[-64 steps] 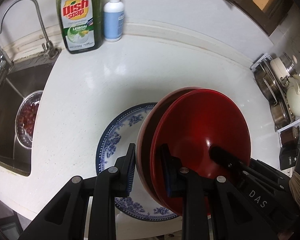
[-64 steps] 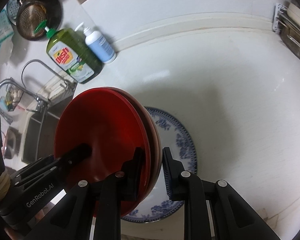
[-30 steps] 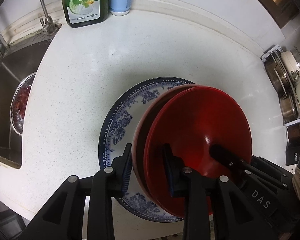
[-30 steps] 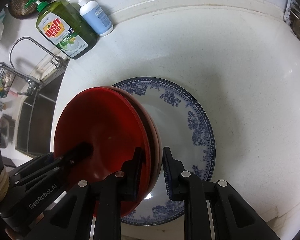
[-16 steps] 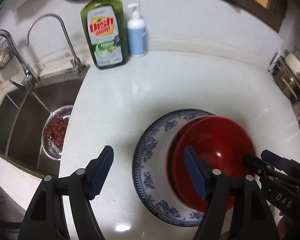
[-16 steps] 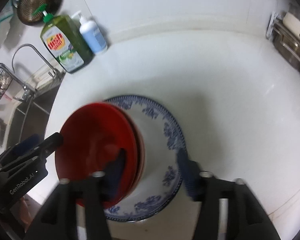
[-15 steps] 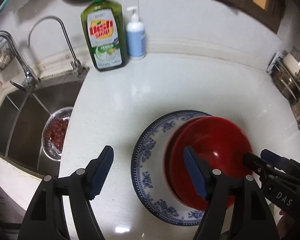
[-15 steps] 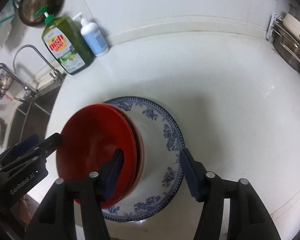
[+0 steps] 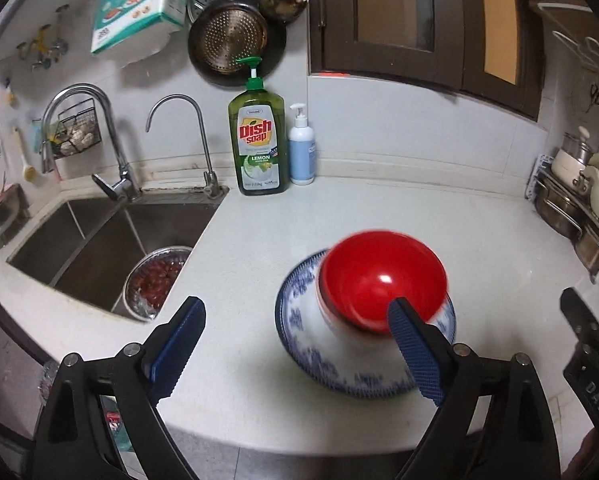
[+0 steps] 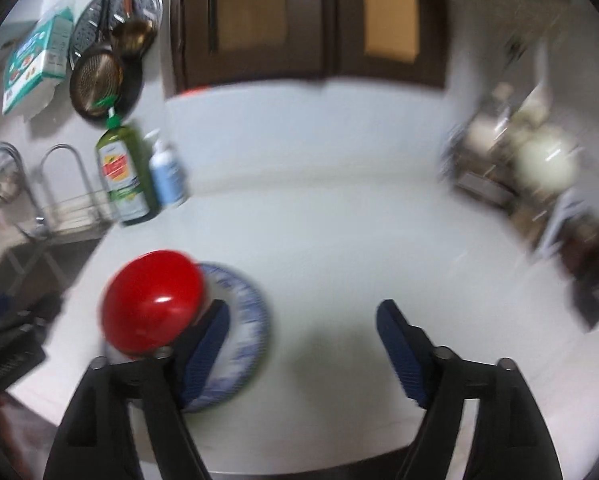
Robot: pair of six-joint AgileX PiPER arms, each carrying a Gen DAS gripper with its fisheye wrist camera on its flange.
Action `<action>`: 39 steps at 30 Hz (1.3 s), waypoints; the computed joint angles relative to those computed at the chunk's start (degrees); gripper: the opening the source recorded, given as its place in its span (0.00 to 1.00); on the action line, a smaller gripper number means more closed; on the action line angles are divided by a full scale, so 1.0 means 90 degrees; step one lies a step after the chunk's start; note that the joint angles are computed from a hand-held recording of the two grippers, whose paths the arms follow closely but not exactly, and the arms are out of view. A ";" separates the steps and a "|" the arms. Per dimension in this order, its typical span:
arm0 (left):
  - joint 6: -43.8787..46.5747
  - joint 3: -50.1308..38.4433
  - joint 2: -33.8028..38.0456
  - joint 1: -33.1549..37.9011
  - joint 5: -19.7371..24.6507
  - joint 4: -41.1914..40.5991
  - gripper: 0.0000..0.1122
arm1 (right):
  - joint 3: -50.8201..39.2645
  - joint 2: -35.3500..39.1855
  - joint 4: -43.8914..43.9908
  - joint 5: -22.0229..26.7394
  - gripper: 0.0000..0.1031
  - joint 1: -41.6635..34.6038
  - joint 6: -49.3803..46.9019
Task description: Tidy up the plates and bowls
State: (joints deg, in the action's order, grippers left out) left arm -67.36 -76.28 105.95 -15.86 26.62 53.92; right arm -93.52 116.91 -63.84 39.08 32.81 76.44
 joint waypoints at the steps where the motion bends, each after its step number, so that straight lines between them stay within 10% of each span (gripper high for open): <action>1: -0.0225 0.0158 -0.0098 -0.0063 0.0009 0.0187 0.83 | 0.0371 -0.0214 -0.0479 0.0050 0.86 0.0086 0.0422; 16: -0.3480 0.3046 -0.2421 -0.1535 0.1115 0.2706 0.92 | 0.3721 -0.2637 -0.2254 -0.0295 0.93 0.0877 0.2975; 39: -0.3089 0.4780 -0.4786 -0.2181 0.1851 0.2652 0.92 | 0.4301 -0.3342 -0.1812 0.1845 0.93 0.3151 0.3461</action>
State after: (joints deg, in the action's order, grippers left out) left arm -95.16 -33.26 62.87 -35.49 43.27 77.78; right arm -54.81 86.83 -80.15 55.69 61.17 107.59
